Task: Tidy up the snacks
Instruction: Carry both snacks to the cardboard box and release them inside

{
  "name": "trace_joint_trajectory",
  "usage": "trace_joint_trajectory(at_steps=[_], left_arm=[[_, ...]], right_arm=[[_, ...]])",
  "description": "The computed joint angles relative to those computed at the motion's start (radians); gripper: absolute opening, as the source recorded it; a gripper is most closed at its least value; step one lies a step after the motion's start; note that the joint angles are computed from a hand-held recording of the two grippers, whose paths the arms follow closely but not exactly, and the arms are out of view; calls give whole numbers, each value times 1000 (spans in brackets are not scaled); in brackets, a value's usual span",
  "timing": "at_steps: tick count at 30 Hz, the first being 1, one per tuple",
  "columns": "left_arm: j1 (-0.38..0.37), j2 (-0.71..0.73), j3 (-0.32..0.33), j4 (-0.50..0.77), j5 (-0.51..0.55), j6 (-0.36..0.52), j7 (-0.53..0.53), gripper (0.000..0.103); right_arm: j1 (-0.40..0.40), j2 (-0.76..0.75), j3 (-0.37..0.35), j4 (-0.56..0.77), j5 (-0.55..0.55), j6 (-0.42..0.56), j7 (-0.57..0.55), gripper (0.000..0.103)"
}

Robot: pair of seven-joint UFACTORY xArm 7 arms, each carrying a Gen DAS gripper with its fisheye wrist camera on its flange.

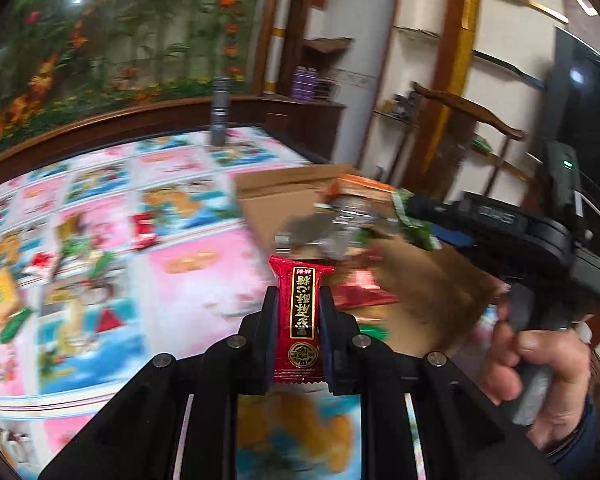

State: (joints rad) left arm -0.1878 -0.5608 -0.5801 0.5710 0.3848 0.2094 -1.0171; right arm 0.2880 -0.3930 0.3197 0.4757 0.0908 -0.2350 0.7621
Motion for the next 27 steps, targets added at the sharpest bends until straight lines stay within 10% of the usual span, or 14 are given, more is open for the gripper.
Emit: trace_joint_trajectory(at_steps=[11,27], left_arm=[[128,299,-154,228,228,-20,-120,17],[-11,381,-28,270,430,43,-268,18]], right_arm=[[8,-54,-63,-31,-13,116,42,35],[85,-23,-123,6,-22,199,-9,40]])
